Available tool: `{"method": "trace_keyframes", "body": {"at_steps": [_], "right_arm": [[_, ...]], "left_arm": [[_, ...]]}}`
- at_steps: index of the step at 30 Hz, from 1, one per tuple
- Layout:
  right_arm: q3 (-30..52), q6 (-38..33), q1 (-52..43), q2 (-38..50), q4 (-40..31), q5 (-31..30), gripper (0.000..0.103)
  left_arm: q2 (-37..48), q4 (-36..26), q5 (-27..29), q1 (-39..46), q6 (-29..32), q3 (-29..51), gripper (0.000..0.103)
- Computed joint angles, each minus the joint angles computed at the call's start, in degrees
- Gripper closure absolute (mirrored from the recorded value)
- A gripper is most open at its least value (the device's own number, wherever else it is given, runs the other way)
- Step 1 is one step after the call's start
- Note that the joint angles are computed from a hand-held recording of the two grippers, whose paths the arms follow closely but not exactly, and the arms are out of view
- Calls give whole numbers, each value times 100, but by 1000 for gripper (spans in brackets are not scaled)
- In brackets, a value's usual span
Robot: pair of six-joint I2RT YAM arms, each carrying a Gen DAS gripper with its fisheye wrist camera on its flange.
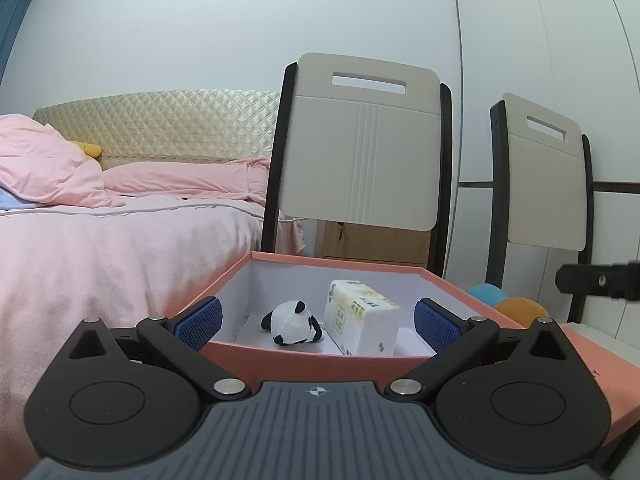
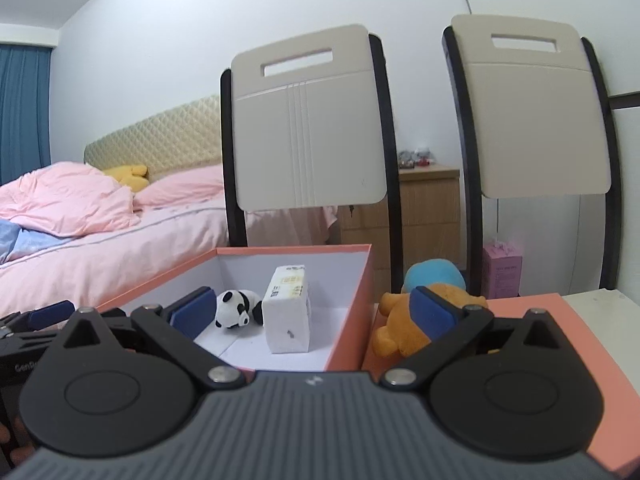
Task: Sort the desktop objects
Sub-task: 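Reach the right gripper to the orange plush and close on it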
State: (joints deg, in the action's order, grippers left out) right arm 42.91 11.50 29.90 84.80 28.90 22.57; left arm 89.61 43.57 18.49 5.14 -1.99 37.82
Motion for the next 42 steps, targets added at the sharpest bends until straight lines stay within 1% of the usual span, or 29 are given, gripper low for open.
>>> {"method": "trace_keyframes", "body": {"at_steps": [1,2,7,16,32,39,42], "right_arm": [[-73,-43,3,29,117,53,0],[-53,-34,-6,46,23,109,0],[-160,90,-120,-58,101,180,0],[-150,54,-121,-51,18,63,0],[-127,185,-121,-24,-31,276,0],[-159,313,-170,-56,-23,367,0],[-137,433,-247,-95,-61,313,0]], "left_arm": [[-1,-6,7,-1,11,3,0],[0,-10,8,1,13,7,0],[18,-75,-33,-10,39,34,0],[21,-69,-73,-50,157,14,0],[-5,-12,-57,-58,187,-48,0],[-14,-11,-30,-51,190,-49,0],[-19,-18,-5,-41,170,-45,0]]}}
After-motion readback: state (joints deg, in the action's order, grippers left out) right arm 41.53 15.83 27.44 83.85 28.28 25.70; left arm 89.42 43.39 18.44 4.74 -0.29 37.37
